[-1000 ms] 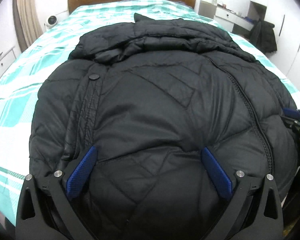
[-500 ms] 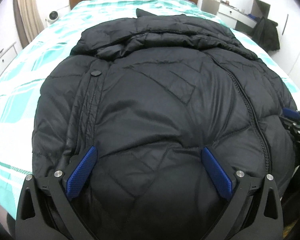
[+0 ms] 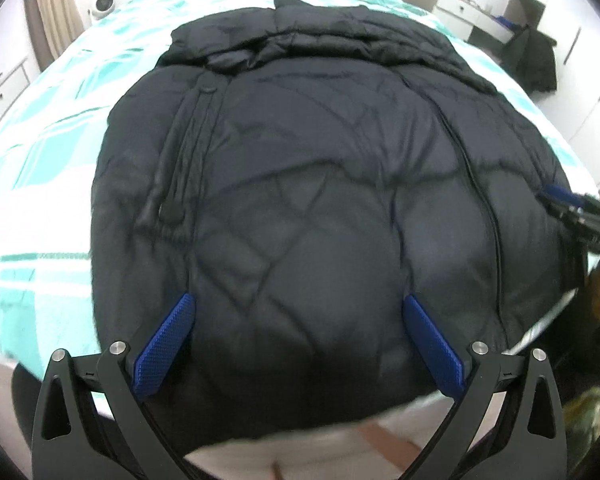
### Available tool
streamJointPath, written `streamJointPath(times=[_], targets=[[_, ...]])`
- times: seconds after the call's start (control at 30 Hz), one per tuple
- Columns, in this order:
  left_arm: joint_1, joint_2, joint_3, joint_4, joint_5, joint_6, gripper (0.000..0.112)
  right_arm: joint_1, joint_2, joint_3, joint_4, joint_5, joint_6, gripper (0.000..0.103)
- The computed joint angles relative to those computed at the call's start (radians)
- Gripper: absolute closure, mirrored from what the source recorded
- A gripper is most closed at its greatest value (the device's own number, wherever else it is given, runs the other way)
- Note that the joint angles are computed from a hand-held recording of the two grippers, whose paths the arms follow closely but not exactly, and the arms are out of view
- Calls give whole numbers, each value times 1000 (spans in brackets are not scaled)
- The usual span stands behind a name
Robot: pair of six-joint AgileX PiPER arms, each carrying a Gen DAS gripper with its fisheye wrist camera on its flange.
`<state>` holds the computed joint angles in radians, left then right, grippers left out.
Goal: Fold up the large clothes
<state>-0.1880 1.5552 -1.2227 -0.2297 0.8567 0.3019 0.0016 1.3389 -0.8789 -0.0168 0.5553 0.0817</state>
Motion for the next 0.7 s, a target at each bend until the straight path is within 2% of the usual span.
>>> streamJointPath(times=[0.13, 0.27, 0.4, 0.5, 0.57, 0.7], targets=[[42, -69, 28, -7, 51, 41, 10, -24, -74, 6, 71, 65, -48, 34], [205, -117, 24, -91, 105, 128, 10, -96, -190, 20, 88, 102, -72, 34], [352, -50, -37, -139, 167, 121, 10, -242, -227, 27, 172, 154, -197, 34], [442, 16, -75, -250, 246, 154, 10, -344, -219, 35, 216, 191, -275, 34], [458, 49, -69, -307, 278, 177, 10, -435, -207, 40, 303, 229, -371, 34], [391, 67, -21, -284, 226, 170, 10, -575, -168, 54, 481, 338, -552, 34]])
